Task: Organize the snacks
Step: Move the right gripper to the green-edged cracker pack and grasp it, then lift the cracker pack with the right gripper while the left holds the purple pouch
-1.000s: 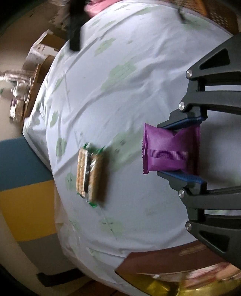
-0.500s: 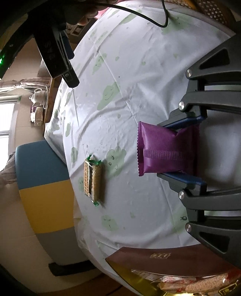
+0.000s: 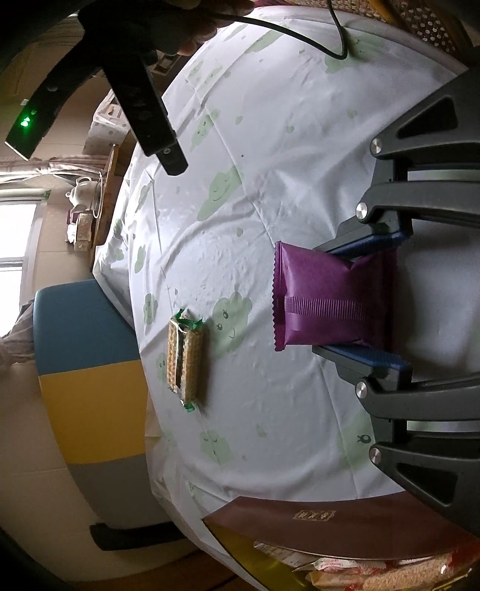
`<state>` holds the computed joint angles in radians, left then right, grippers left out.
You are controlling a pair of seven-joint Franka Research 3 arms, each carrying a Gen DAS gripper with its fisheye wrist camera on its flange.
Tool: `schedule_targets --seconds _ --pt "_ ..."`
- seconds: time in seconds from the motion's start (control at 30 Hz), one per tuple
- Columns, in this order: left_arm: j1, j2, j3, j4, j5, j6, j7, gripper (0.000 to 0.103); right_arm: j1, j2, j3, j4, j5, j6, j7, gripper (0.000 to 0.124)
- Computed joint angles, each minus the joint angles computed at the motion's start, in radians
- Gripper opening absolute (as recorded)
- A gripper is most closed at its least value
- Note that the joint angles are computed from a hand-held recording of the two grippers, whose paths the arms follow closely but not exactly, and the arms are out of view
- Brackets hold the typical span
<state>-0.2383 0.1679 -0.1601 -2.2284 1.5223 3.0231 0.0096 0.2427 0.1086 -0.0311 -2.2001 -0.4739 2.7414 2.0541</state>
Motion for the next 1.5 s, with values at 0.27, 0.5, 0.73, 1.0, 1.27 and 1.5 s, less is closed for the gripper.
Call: schedule_targets --seconds 0.27,0.5,0.73,1.0,1.27,1.5 --pt "0.001 0.002 -0.002 0.004 0.028 -0.003 -0.024 0.043 0.008 0.017 0.002 0.017 0.003 -0.037 -0.014 0.093" --pt "0.003 0.004 -0.004 0.006 0.034 0.002 -0.034 0.043 -0.013 0.025 0.042 0.013 0.241 -0.031 -0.200 0.093" --pt "0.008 0.004 -0.002 0.006 0.039 0.013 -0.037 0.043 -0.008 0.071 0.083 0.090 0.500 -0.020 -0.450 0.093" --pt "0.009 0.005 -0.003 0.008 0.045 0.016 -0.044 0.043 0.057 0.281 0.096 0.382 0.571 -0.055 -0.635 0.093" --pt "0.010 0.011 -0.005 0.013 0.057 0.020 -0.059 0.044 0.123 0.528 0.064 0.728 0.527 -0.247 -0.711 0.092" --pt "0.007 0.013 -0.008 0.016 0.064 0.015 -0.069 0.044 0.120 0.430 0.046 0.579 0.529 -0.228 -0.716 0.050"
